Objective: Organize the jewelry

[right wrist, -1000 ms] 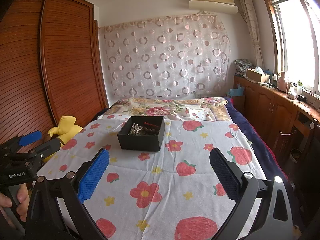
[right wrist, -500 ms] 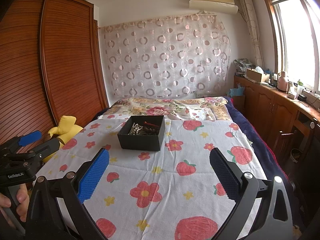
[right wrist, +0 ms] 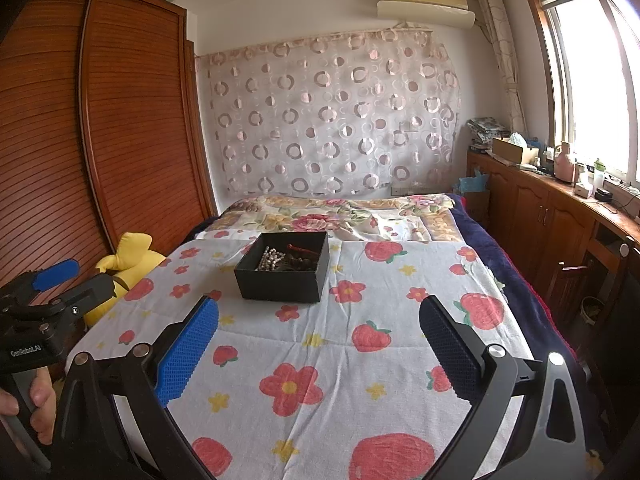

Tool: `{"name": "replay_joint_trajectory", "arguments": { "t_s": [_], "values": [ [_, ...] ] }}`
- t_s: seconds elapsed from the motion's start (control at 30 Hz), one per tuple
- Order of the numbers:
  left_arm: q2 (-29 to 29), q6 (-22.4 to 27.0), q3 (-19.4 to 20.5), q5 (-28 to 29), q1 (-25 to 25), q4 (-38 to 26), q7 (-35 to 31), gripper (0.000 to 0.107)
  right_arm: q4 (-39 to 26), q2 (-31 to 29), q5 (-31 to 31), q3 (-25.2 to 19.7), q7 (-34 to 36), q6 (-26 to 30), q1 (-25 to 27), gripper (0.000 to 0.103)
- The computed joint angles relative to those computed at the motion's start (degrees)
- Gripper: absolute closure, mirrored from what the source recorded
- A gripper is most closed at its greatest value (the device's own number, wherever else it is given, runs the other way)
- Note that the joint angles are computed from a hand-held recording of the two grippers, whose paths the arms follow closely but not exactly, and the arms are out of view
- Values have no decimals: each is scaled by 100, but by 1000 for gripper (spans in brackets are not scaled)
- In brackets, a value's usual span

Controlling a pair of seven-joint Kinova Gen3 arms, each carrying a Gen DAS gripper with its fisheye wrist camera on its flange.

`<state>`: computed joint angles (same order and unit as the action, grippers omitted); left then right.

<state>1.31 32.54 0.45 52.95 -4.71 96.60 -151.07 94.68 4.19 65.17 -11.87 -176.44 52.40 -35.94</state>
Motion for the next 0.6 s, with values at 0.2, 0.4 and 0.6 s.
{"name": "replay_joint_trajectory", "arguments": {
  "t_s": [0.2,0.4,0.6],
  "values": [
    [-24,57,-16,-26,6,-55,60,12,-23,6,-13,-6,9,5,-13,2],
    [-24,47,-19,-34,14,-51,63,12,-24,10,2,-2,-18,23,-26,2],
    [-28,57,-19,-67,18,-59,105,12,-21,6,-15,1,-4,6,-19,2]
  ]
}}
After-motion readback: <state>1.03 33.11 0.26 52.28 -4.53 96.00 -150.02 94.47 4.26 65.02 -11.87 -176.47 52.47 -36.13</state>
